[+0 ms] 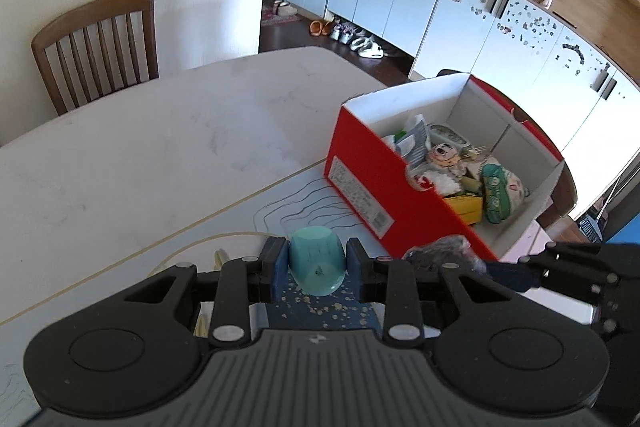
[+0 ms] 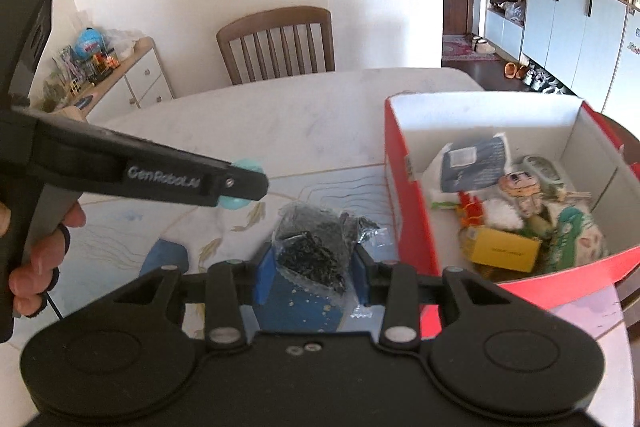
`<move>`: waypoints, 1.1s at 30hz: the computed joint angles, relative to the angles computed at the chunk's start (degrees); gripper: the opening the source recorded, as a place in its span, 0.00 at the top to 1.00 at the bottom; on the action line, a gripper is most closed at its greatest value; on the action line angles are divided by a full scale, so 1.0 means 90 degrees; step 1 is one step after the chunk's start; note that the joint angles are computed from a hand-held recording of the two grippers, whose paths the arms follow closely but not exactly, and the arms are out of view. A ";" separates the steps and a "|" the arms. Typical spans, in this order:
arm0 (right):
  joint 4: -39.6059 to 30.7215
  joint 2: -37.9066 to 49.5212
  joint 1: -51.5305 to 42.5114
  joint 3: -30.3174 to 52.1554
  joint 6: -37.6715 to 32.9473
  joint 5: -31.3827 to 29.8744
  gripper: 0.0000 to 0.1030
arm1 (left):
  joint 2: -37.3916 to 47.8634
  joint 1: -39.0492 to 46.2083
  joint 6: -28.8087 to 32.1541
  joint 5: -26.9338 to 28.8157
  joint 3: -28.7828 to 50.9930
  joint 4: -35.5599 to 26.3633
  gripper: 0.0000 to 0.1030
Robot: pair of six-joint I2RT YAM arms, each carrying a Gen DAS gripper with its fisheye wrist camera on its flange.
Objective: Organize objects
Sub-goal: 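Carry the teal plush and black bag over the red box and lower them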
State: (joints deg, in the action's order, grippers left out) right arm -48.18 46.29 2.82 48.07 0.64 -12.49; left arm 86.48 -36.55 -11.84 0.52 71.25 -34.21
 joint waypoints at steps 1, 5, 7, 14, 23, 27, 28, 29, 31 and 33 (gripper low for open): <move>-0.0117 -0.0021 -0.0197 0.0083 -0.0146 -0.0161 0.63 | -0.0039 -0.0059 -0.0040 -0.0047 0.0032 -0.0055 0.70; -0.0521 -0.0043 -0.0947 0.0414 -0.0698 -0.0735 0.63 | -0.0142 -0.0351 -0.0215 -0.0298 0.0221 -0.0279 0.70; -0.0625 0.0000 -0.1394 0.0503 -0.1022 -0.1088 0.63 | -0.0144 -0.0507 -0.0336 -0.0397 0.0332 -0.0375 0.70; -0.0934 0.0429 -0.2921 0.0760 -0.2271 -0.2186 0.63 | 0.0163 -0.1092 -0.0673 -0.0780 0.0860 -0.0581 0.70; -0.1328 0.1670 -0.4560 0.1390 -0.3986 -0.3018 0.63 | 0.1134 -0.1673 -0.1094 -0.1133 0.1805 -0.0738 0.70; -0.1313 0.2333 -0.5017 0.1694 -0.4464 -0.3166 0.63 | 0.1712 -0.1817 -0.1219 -0.1191 0.2396 -0.0832 0.70; -0.1284 0.2487 -0.5103 0.1776 -0.4544 -0.3183 0.63 | 0.1860 -0.1849 -0.1247 -0.1203 0.2561 -0.0862 0.70; -0.1270 0.2637 -0.5176 0.1865 -0.4615 -0.3200 0.63 | 0.2016 -0.1880 -0.1272 -0.1210 0.2737 -0.0892 0.70; -0.1227 0.2945 -0.5295 0.2036 -0.4751 -0.3232 0.63 | 0.2327 -0.1931 -0.1322 -0.1213 0.3099 -0.0993 0.70; -0.1105 0.3220 -0.5367 0.2158 -0.4851 -0.3210 0.63 | 0.2668 -0.1990 -0.1355 -0.1239 0.3491 -0.1124 0.70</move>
